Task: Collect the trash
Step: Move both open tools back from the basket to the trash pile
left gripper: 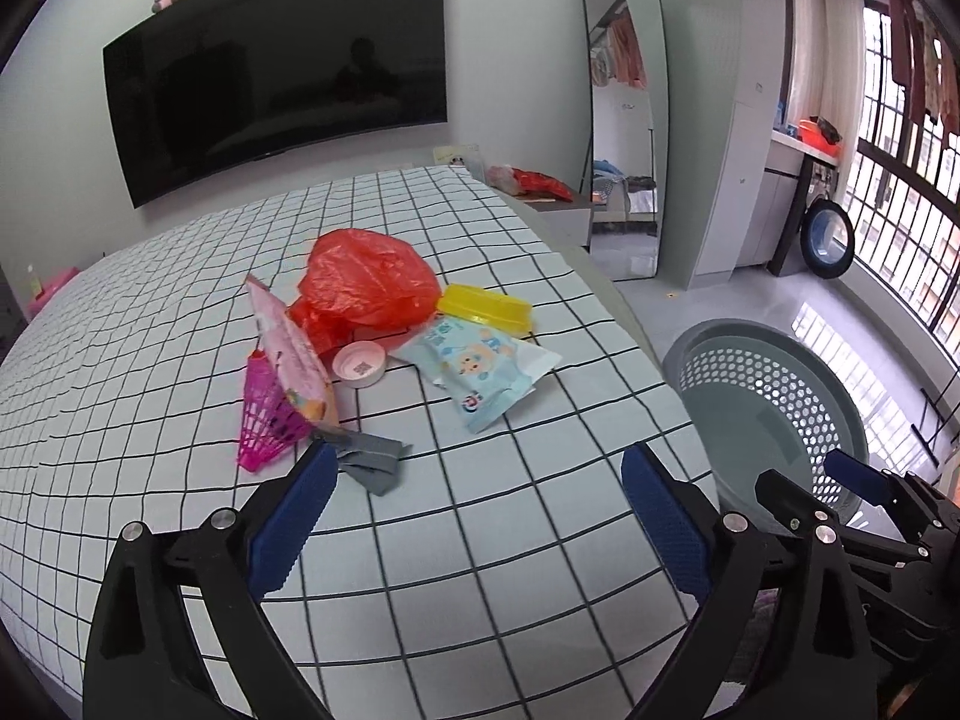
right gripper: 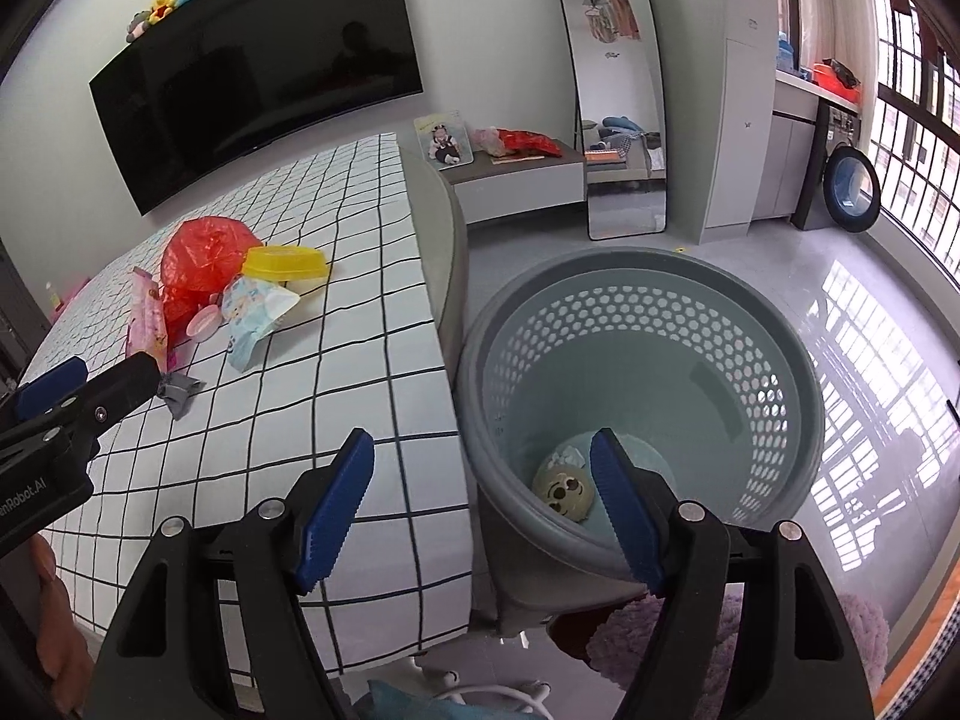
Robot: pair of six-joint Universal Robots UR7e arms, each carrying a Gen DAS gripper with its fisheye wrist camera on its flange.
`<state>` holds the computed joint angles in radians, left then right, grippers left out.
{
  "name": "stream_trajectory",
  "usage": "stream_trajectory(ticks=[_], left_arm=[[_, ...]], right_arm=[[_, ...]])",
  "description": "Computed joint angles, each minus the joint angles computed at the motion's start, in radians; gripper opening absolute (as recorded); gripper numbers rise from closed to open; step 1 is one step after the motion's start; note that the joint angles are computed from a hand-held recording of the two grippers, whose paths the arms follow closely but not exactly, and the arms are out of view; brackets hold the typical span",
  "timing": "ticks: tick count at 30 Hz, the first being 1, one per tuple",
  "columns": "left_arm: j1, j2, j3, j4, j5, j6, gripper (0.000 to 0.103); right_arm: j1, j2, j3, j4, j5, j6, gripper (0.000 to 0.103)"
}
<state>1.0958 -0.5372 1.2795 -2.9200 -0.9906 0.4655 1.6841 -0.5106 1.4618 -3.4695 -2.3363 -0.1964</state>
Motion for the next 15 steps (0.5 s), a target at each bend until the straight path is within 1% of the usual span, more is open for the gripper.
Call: stream_trajectory(ticks=[5,15], left_arm=[[0.022,-0.007,-0.009,-0.011,0.038,0.013,0.094],[0.067,-0.025,-0.023,-0.009,0.064,0.041,0.094]], right_arm=[[0.012,0.037,-0.061,0.062,0.013,-0.008,0.071],[0.035,0.108,-0.189,0.188,0.042,-0.029,0.071]])
